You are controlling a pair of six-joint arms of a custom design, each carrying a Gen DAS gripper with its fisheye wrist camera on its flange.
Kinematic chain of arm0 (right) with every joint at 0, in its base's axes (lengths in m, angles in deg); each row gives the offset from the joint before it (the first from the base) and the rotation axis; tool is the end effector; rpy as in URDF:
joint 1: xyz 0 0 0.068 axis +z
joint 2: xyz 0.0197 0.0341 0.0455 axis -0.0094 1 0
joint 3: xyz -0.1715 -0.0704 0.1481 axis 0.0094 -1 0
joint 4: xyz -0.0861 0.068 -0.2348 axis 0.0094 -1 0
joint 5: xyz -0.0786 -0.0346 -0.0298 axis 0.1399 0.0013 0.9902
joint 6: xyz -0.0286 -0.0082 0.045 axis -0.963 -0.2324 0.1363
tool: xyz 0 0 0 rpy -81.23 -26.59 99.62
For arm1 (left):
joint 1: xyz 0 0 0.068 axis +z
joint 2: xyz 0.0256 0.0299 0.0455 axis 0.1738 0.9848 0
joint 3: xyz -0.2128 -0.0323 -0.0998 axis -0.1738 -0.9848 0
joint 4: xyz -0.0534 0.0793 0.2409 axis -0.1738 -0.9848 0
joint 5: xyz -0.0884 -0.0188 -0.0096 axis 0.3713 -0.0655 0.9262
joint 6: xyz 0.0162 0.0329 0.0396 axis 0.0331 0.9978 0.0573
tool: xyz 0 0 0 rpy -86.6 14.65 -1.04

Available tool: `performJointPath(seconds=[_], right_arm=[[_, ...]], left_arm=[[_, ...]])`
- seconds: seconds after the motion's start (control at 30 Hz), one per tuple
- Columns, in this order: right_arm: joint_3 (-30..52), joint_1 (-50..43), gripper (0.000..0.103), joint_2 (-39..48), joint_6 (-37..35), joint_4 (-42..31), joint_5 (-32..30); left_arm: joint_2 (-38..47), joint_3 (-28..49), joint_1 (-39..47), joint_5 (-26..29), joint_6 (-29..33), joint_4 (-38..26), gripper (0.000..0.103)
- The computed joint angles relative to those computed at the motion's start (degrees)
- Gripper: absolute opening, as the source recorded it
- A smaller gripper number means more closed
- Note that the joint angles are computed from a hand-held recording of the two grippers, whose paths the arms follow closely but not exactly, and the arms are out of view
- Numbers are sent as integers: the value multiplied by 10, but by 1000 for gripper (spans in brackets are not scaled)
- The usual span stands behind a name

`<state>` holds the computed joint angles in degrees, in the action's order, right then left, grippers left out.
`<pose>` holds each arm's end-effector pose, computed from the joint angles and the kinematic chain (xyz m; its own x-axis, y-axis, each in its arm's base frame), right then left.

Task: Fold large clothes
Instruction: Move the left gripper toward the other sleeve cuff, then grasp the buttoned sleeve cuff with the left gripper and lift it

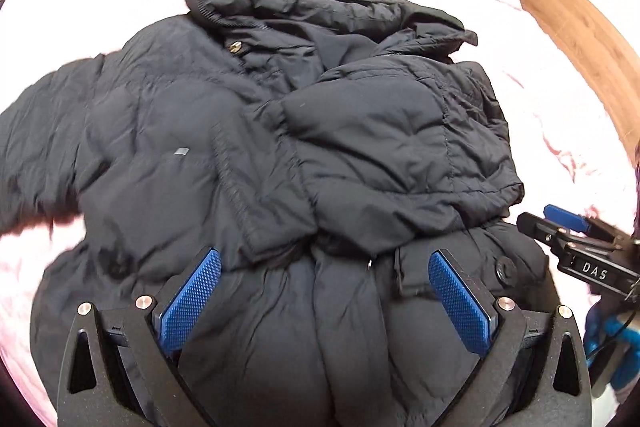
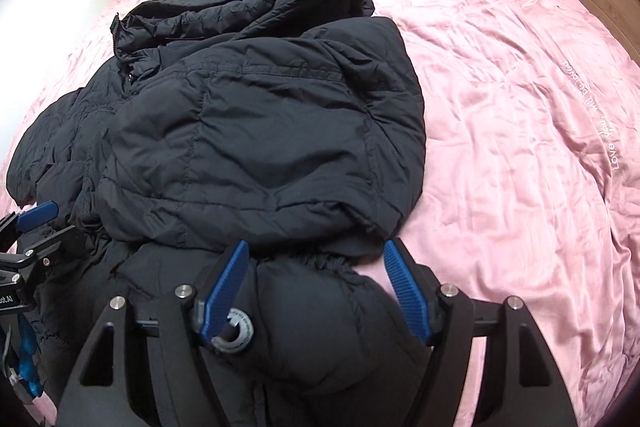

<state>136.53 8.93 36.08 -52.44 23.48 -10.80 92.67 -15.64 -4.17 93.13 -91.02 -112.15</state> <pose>0.2590 0.0420 0.1946 -0.8985 0.0696 -0.4335 0.0471 0.9969 0.0622 0.2206 -0.0633 0.2125 -0.8995 0.0822 -0.4290 0.2044 0.9472 -0.2470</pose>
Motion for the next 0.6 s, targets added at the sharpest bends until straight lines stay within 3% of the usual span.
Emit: performJointPath(seconds=[0.13,0.3,0.43,0.6], right_arm=[[-6,59,70,-28,67,-30,18],[-5,140,70,-62,147,-83,50],[19,200,70,-41,209,-108,73],[65,257,70,3,272,-133,96]], left_arm=[[-24,-26,78,72,21,-24,102],[-40,-27,272,183,139,-106,102],[47,22,447,238,255,-161,102],[205,127,615,237,357,-182,101]])
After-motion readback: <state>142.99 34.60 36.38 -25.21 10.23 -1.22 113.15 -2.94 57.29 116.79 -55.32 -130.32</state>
